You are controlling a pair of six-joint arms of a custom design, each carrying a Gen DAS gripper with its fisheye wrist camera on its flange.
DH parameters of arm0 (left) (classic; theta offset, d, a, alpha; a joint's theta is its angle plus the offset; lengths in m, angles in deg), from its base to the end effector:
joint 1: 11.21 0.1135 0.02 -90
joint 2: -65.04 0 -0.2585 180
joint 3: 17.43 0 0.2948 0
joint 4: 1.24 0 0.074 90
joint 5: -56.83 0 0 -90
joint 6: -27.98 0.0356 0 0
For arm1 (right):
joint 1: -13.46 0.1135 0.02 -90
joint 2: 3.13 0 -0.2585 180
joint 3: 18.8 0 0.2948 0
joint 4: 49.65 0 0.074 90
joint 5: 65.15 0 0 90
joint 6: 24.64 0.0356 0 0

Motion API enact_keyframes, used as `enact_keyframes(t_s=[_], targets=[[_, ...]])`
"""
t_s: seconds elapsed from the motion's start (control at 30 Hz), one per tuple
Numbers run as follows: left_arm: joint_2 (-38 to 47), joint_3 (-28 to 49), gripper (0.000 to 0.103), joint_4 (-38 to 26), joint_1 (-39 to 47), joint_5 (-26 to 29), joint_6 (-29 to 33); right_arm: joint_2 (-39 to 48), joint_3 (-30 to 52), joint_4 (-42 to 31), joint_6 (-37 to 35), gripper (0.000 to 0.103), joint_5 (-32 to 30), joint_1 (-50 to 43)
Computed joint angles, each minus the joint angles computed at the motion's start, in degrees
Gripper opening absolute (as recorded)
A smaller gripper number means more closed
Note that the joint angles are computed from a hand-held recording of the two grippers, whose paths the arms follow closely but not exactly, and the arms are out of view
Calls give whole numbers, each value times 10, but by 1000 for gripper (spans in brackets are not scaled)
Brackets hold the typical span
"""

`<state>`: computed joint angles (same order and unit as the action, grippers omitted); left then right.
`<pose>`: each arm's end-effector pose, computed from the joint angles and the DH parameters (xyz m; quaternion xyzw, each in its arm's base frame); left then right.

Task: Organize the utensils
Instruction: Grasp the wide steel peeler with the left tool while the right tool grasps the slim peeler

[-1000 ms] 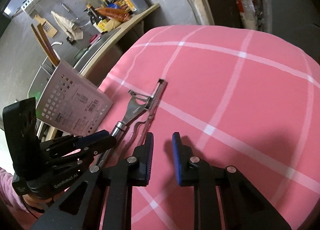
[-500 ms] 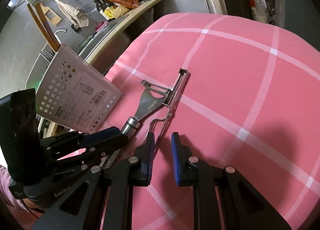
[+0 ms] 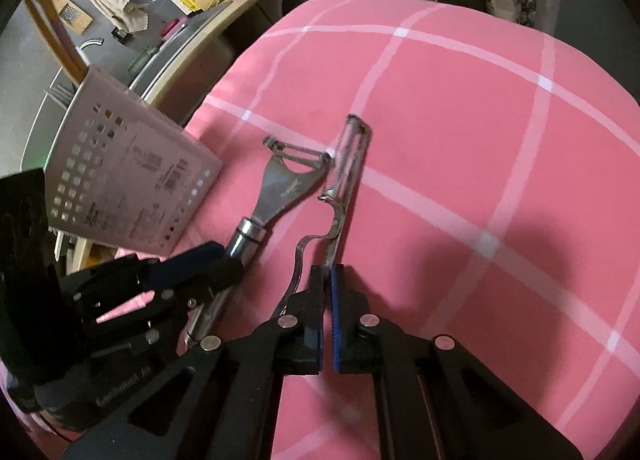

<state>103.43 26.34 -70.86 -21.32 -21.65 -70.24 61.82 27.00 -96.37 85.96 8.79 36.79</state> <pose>0.1545 -0.0348 0.2036 0.0384 0.9694 -0.1319 0.2034 0.2103 0.1014 0.1522 -0.0523 0.9674 0.2041 0.1409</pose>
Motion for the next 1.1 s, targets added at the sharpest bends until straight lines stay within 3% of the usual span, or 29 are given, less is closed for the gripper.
enact_keyframes(t_s=[0.37,0.57,0.8,0.93,1.1], targets=[[-11,15,17,-99,17,48,69,-165,-57,-124,53,2,28,44],[71,49,17,-106,20,58,102,-123,-35,-130,50,3,32,45],[161,73,20,-106,17,84,135,-81,-24,-128,31,6,-19,5],[174,80,18,-106,0,74,141,-72,-21,-137,23,6,-58,-29],[156,69,18,-96,-11,81,123,-94,-23,-154,28,6,-42,-14]])
